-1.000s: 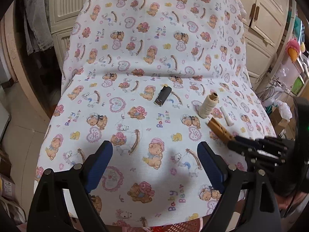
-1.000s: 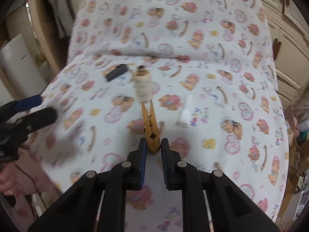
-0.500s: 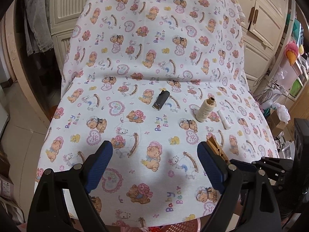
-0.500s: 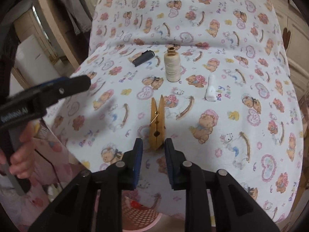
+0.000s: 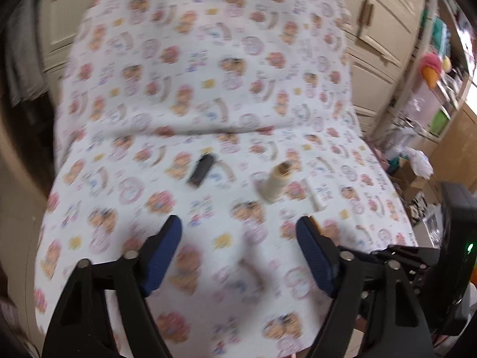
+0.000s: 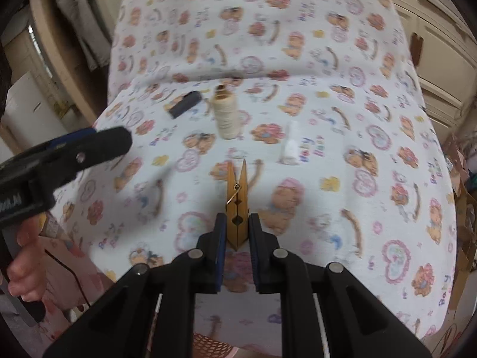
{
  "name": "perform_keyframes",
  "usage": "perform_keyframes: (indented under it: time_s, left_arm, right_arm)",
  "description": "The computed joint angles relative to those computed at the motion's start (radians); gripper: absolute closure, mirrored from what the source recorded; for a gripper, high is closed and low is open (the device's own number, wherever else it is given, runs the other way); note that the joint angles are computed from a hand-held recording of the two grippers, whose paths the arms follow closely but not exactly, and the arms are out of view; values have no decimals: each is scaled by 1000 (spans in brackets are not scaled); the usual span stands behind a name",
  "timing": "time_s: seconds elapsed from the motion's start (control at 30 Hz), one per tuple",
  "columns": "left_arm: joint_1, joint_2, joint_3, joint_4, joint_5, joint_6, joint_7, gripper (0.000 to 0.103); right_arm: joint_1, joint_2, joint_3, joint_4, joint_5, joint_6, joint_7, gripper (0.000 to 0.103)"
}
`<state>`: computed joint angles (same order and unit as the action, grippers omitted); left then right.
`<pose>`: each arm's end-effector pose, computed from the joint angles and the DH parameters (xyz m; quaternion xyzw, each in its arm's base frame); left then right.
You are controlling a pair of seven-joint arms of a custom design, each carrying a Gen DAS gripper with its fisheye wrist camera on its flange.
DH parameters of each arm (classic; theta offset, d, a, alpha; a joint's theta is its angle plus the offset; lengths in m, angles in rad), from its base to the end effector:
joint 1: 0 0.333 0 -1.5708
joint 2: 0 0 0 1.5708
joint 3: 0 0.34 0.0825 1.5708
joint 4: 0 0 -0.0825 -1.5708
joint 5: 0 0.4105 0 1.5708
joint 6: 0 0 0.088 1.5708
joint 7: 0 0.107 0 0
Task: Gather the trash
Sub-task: 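Grasp the thread spool with the left tool while the right tool holds the clothespin, then carry the clothespin and spool down into the pink wastebasket with both tools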
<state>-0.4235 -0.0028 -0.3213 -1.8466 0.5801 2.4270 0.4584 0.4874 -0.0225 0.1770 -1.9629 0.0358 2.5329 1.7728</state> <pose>0.4656 -0.4269 0.6016 -0.6699 0.6457 -0.3071 0.2002 0.4880 0.3828 0.5636 -0.8077 0.5122 -0.0892 0.2780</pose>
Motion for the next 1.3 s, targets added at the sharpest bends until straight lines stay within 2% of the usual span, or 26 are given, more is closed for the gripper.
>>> perform_keyframes:
  time_s: [0.2, 0.3, 0.47, 0.53, 0.57, 0.73, 0.97, 1.07, 1.3]
  left_arm:
    - [-15, 105, 15, 131, -29, 37, 86, 54]
    - [-45, 167, 29, 204, -25, -15, 114, 65]
    - [-88, 244, 63, 273, -17, -71, 115, 66]
    - [-103, 267, 73, 295, -11, -98, 121, 74]
    - [-107, 273, 78, 296, -12, -100, 120, 83]
    - [-123, 231, 98, 241, 54, -68, 37, 84]
    - [-91, 133, 62, 140, 36, -9, 41, 84]
    - [-82, 87, 48, 89, 74, 26, 29, 84]
    - [-54, -1, 10, 10, 127, 13, -21, 84]
  right_arm:
    - [-11, -20, -10, -19, 37, -12, -22, 90]
    - [-14, -28, -10, -25, 36, -16, -34, 90]
    - [-18, -26, -10, -20, 31, -26, -11, 90]
    - [-19, -26, -10, -20, 29, -27, -2, 90]
    - [-20, -25, -10, -19, 29, -28, 3, 90]
    - [-21, -18, -10, -9, 19, -35, 21, 90]
    - [-16, -8, -7, 5, 27, -38, 14, 90]
    - [-13, -15, -6, -2, 29, -30, 8, 90]
    - [-9, -41, -2, -34, 35, 4, 12, 90]
